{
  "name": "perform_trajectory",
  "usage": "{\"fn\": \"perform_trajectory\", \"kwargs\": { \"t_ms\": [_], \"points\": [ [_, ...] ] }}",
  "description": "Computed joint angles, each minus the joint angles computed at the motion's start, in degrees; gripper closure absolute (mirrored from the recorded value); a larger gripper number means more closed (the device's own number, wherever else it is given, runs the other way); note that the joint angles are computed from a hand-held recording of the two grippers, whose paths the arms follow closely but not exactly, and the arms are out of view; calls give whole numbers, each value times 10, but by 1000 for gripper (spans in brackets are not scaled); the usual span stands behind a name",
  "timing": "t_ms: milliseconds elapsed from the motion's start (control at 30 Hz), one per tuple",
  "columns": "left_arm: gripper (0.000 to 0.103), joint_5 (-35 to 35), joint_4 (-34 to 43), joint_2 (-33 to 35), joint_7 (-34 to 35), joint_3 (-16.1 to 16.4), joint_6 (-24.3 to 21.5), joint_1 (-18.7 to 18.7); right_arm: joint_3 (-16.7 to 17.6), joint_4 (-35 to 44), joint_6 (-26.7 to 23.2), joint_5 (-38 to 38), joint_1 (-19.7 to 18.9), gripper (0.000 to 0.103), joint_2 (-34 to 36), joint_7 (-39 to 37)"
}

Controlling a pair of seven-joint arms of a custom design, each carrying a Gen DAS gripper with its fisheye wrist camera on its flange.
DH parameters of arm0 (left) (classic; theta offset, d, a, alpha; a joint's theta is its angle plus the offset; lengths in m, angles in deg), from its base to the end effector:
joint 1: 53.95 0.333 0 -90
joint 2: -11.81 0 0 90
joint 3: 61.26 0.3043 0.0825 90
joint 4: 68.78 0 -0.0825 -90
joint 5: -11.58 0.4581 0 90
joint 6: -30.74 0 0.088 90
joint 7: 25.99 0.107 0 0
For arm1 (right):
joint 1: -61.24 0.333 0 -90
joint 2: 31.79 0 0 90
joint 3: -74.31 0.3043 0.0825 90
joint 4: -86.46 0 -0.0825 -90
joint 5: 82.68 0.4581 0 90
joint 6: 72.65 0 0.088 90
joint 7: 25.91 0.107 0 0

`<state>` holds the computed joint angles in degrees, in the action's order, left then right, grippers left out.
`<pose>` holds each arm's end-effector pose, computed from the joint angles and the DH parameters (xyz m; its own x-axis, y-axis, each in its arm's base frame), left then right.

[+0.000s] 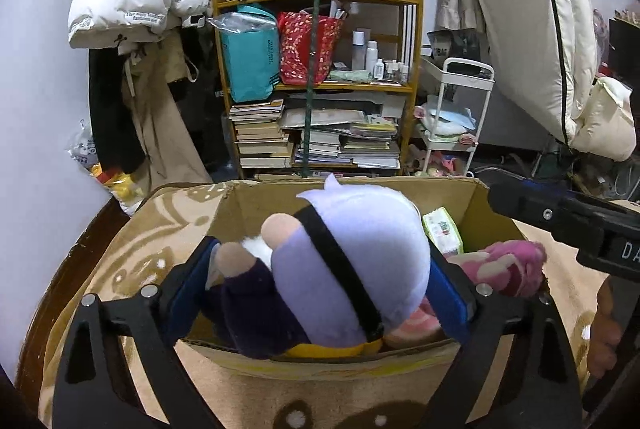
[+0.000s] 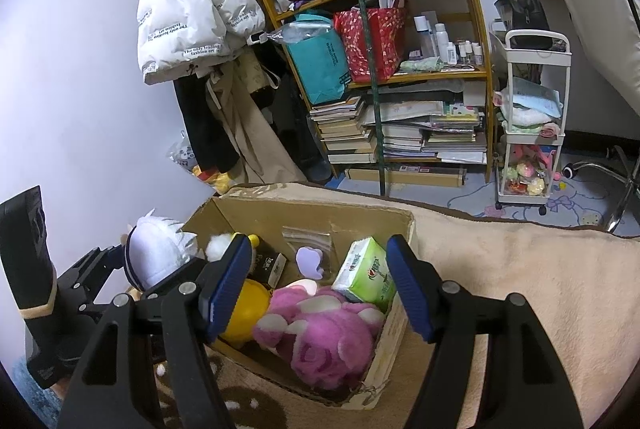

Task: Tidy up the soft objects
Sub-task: 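Lower both items into the box and open both tools to release them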

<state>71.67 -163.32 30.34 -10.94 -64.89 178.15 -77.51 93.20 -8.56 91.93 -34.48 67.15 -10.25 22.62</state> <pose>0.6703 -0.3551 0.4461 0.1102 -0.9937 -0.0205 -0.5845 -0.0481 -0.8100 0.7215 0.2545 0.4401 0.4710 -0.8257 -0.3105 -0.6259 -0.0648 -0.7772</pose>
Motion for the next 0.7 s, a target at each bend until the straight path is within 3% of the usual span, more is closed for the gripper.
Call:
{"fn": "perform_trajectory", "kwargs": {
  "t_ms": [233,300,367,467,567,700],
  "points": [
    [16,-27,25,18,40,-4,-41,-5,-2,2,-6,0,0,29,1,1],
    [5,-37,23,18,42,-3,-29,-2,-3,3,-8,-3,2,29,3,3],
    [2,-60,16,16,42,-3,-5,6,-3,3,-7,-6,3,29,3,5],
    [1,-45,15,13,12,9,-16,-4,-2,4,-8,-6,3,29,4,7],
    [1,-88,21,20,38,0,-25,8,-2,4,-8,-9,3,29,6,9],
    [1,-88,32,28,49,6,-49,-1,5,7,-15,0,-4,29,10,2]
  ]
}}
